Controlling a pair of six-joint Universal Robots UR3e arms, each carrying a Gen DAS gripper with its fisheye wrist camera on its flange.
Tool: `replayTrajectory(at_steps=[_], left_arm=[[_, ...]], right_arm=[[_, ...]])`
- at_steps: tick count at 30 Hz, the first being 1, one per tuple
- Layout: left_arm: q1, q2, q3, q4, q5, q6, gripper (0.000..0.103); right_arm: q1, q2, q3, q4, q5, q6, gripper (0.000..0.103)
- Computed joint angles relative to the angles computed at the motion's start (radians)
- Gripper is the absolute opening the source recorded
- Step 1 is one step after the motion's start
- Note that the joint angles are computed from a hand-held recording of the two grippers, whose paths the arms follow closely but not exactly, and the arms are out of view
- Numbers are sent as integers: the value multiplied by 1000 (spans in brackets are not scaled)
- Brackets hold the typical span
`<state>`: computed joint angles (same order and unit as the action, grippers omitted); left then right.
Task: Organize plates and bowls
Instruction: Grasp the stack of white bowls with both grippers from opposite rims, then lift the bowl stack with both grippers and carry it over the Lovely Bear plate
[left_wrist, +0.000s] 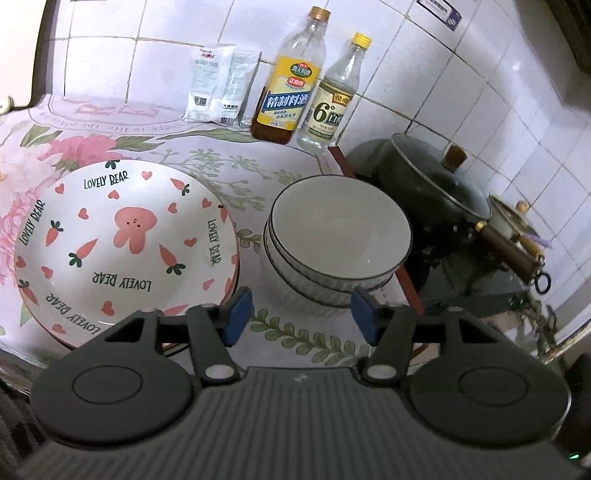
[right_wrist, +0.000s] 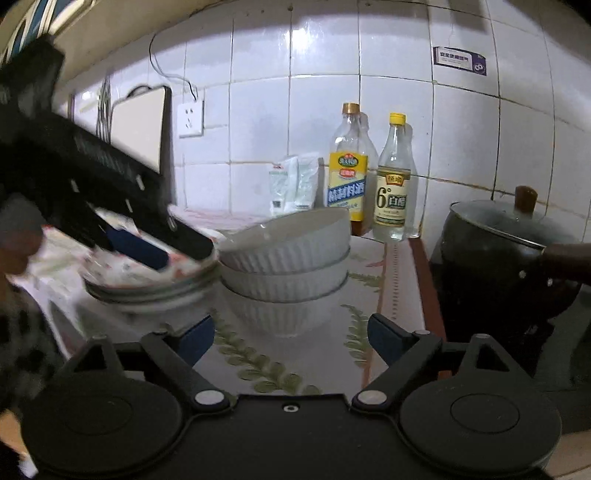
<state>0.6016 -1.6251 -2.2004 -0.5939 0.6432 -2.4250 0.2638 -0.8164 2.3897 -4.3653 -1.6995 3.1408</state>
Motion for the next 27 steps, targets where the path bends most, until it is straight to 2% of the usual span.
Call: replayTrajectory(at_steps=[7, 10, 13, 15, 17, 20, 23, 25, 27], left_arm=[[-12, -51, 63, -13, -48, -77, 71], [-27, -106, 137, -125, -78, -110, 71], [-75, -166, 171, -27, -22, -240, 71], [-102, -201, 193, 16, -8, -284, 69], [-146, -231, 229, 45, 46, -342, 67], [-201, -259, 256, 90, 116, -403, 60], [-250, -280, 273, 156, 201, -484, 54], [-271, -300, 303, 154, 249, -528, 43], [-282, -326, 340, 128, 268, -564, 41]], right_arm=[[-57, 115, -117, 15, 96, 22, 92], [-67, 141, -176, 45, 133, 20, 93], [-84, 152, -224, 88, 174, 32, 93], [-87, 163, -258, 108, 184, 29, 93], [-91, 175, -292, 126, 182, 29, 93], [-121, 189, -322, 144, 220, 37, 93], [-153, 188, -337, 172, 280, -10, 93], [-177, 181, -334, 189, 324, -40, 93], [-220, 167, -327, 215, 401, -57, 93]])
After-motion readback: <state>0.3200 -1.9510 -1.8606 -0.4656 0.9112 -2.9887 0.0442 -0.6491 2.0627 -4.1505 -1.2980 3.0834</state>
